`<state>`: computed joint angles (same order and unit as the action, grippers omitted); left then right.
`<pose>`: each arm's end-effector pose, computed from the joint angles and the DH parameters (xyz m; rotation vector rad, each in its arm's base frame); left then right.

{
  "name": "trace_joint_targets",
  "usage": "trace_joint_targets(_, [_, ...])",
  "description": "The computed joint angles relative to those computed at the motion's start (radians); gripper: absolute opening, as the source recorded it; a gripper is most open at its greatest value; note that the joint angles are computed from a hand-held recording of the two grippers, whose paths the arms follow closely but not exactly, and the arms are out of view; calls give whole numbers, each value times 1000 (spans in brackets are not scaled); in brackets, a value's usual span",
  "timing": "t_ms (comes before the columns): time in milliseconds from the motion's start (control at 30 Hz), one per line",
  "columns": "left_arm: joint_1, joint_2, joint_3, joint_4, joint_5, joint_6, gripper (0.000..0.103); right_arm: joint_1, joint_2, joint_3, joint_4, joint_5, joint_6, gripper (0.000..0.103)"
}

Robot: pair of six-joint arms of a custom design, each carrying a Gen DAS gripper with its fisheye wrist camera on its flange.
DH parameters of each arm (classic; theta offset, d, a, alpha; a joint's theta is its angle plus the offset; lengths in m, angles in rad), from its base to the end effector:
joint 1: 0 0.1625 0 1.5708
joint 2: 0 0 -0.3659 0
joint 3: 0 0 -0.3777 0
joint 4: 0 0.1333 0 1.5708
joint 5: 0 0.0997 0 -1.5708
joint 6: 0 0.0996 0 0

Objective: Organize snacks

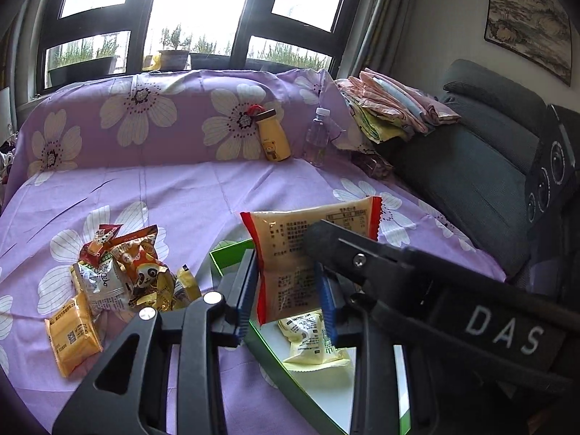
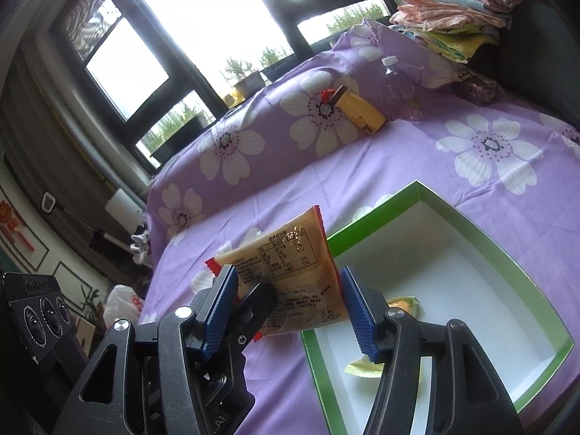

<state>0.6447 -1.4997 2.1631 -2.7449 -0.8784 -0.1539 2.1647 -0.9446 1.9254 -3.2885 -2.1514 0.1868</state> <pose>-0.2398 -0.4266 0.2767 0.7526 2.5019 -1.0648 0.3754 -0.4154 0.1505 0.2335 -2.6255 1.2326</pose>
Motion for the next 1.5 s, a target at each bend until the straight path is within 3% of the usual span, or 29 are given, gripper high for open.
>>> trace_joint_targets(1500, [51,134,-87,44,-124,-57,30,-68,-62,37,67,-41,93,62])
